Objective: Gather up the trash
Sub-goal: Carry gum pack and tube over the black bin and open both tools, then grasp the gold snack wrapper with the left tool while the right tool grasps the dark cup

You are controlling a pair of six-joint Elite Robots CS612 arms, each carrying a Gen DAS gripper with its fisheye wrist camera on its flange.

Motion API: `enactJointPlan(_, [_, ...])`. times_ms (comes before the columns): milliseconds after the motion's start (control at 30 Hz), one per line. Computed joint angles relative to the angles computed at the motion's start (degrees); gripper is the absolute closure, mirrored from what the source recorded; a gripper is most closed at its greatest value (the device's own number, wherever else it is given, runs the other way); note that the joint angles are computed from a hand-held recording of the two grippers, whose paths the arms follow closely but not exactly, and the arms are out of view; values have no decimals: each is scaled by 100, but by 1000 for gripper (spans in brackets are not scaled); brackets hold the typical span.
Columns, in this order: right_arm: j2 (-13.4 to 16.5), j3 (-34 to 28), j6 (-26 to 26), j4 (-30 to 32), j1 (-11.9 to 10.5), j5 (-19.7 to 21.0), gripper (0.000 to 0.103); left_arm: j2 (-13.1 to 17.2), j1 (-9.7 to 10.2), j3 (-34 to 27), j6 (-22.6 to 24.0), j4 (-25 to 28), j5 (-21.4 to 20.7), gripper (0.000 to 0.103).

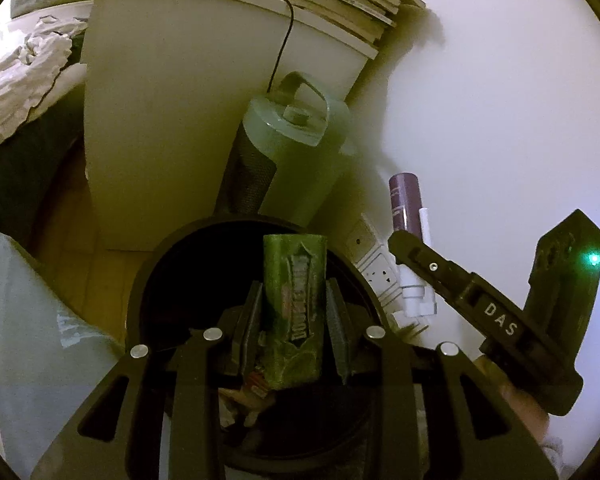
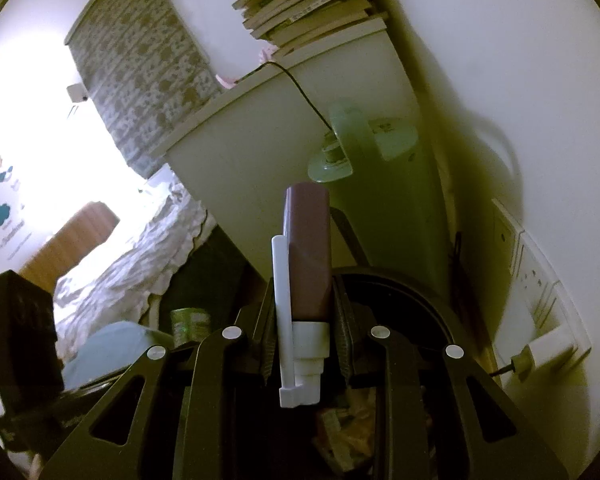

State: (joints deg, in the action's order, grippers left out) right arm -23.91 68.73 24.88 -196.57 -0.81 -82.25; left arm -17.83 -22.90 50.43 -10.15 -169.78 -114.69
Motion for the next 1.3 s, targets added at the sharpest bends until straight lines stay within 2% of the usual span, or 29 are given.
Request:
enactJointPlan(300, [6, 14, 96, -97, -15, 85, 76, -88, -25, 137, 186, -129, -10, 72])
enactJointPlan(367, [8, 44, 239, -217, -24, 107, 57, -121, -35, 184, 216, -147, 40, 70])
enactJointPlan(400, [5, 69, 319, -313, -25, 52, 39, -154, -40, 235, 232, -155, 88, 70])
enactJointPlan(433, [8, 100, 457, -461, -28, -16, 32, -177, -44, 269, 235, -156, 131, 65])
enactJointPlan(467, [12, 118, 559, -552, -39, 0, 31, -190, -47, 281, 229, -150, 168, 61])
enactJointPlan(533, [11, 131, 686, -568, -58, 26, 31, -249, -52, 392, 184, -258, 322, 41])
enactJointPlan(600, [9, 127, 705, -531, -51, 21, 31, -321, -49, 544, 160, -426, 492, 34])
enactJointPlan(767, [12, 66, 535, -416, -9, 37, 31, -479, 50, 849, 33, -554, 647, 30])
enactJointPlan(800, [16, 43, 491, -368, 10, 56, 32, -544, 84, 984, -2, -644, 746, 24])
enactJointPlan(833, [23, 21, 459, -339, 20, 71, 32, -606, 113, 1115, -21, -742, 852, 22])
enactJointPlan(1033, [44, -109, 55, -144, 161, 211, 32, -1000, 398, 1924, -47, -1113, 1395, 22])
enactJointPlan(1133, [47, -176, -284, -4, 265, 331, 32, -1234, 559, 2410, 143, -1277, 2059, 22])
enactJointPlan(1233, [49, -249, -657, 181, 381, 458, 32, -1353, 720, 2671, 317, -1244, 2490, 22])
enactJointPlan(1300, [48, -292, -868, 348, 428, 724, 32, -1391, 859, 2734, 463, -982, 2587, 22])
